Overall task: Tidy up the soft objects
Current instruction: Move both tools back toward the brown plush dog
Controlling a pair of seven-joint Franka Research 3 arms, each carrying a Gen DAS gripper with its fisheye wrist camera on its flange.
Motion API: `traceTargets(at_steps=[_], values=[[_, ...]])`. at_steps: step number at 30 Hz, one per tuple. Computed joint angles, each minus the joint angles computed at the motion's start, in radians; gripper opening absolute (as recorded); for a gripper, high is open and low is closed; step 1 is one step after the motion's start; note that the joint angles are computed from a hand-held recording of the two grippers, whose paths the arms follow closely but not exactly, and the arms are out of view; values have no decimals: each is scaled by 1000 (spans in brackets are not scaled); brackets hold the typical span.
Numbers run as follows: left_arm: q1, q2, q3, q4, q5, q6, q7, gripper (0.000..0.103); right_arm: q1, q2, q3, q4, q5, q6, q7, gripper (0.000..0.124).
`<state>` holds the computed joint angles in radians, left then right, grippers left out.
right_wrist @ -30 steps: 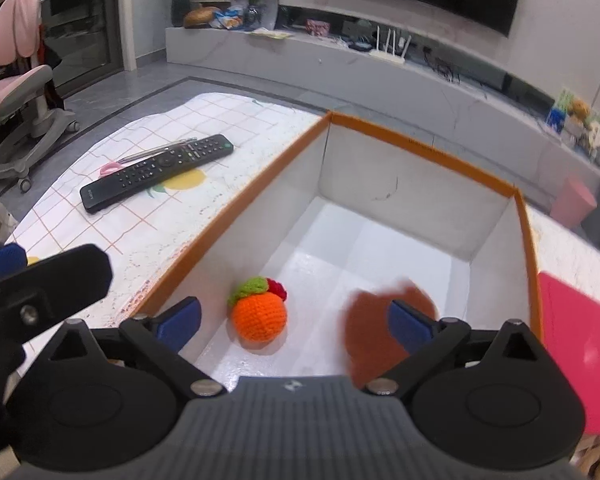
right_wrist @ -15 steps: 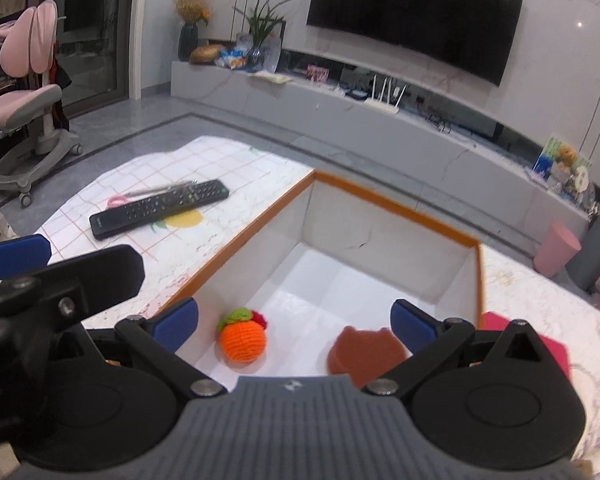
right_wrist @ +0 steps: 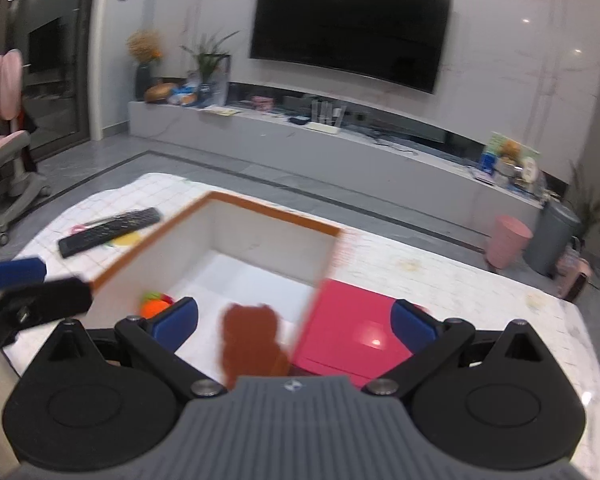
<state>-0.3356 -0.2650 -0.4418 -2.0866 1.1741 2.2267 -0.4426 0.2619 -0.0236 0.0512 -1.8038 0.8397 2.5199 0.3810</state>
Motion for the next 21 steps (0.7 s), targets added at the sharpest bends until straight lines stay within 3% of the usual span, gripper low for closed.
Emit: traceTargets(at_steps=[7,12,18,21], values=[[-45,149,4,114,67,34,44,98,-74,28,-50,10,-35,26,-49,100],[-116,277,32,209,94,-59,79,98,-128,85,-62,11,-42,72,-10,101],[-207,380,81,264,89,-125,192,98,-183,211,-60,78,-160,39,103,100],[-242,416,100,285,78,-145,253,98,-191,273,-69,121,-273,26,218,100]])
